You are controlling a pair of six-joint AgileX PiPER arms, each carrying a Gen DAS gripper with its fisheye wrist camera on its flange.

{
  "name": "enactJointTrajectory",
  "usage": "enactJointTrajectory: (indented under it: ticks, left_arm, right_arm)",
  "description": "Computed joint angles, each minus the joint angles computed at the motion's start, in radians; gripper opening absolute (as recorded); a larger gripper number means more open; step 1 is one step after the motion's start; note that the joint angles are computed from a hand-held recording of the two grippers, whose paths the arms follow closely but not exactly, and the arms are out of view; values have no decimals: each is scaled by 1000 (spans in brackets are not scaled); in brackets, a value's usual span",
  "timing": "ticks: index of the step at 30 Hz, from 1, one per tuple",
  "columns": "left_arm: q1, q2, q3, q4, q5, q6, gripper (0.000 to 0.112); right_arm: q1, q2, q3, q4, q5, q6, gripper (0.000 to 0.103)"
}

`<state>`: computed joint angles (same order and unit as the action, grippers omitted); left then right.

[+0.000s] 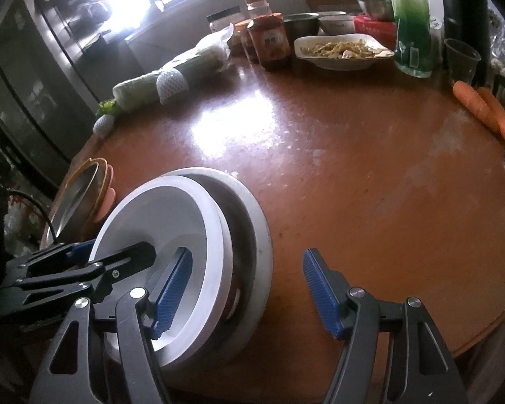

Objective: Organize plates and bowls
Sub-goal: 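Close the right gripper on the steel bowl rim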

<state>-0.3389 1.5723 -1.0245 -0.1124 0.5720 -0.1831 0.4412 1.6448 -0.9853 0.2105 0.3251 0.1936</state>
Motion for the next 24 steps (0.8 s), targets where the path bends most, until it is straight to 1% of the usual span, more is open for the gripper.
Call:
enactJointTrajectory:
  ticks: [3,8,12,15,17,19,24]
  left_arm:
    - [5,6,-3,-15,0,13,55]
    - [17,17,-8,-50,8,42,54]
    - [15,19,-5,-42,0,32,53]
    - [12,17,-2,-38,-2,25,52]
    - [15,16,-1,-51,-4,40,50]
    - [20,13,6,-90,-11,69,44]
    - [10,7,15,-89,-20,47,44]
  right_arm:
    - [-4,4,-2,24,1,-20,70]
    - [-9,4,3,146,-5,-143,58]
    - [-11,4,7,212,-6,-212,53]
    - [-10,3,7,237,-6,-233,50]
    - [-11,2,10,268,-7,-263,45]
    - [-5,-2,12,253,-12,-247,44]
    - [2,-7,13,228,-20,-220,43]
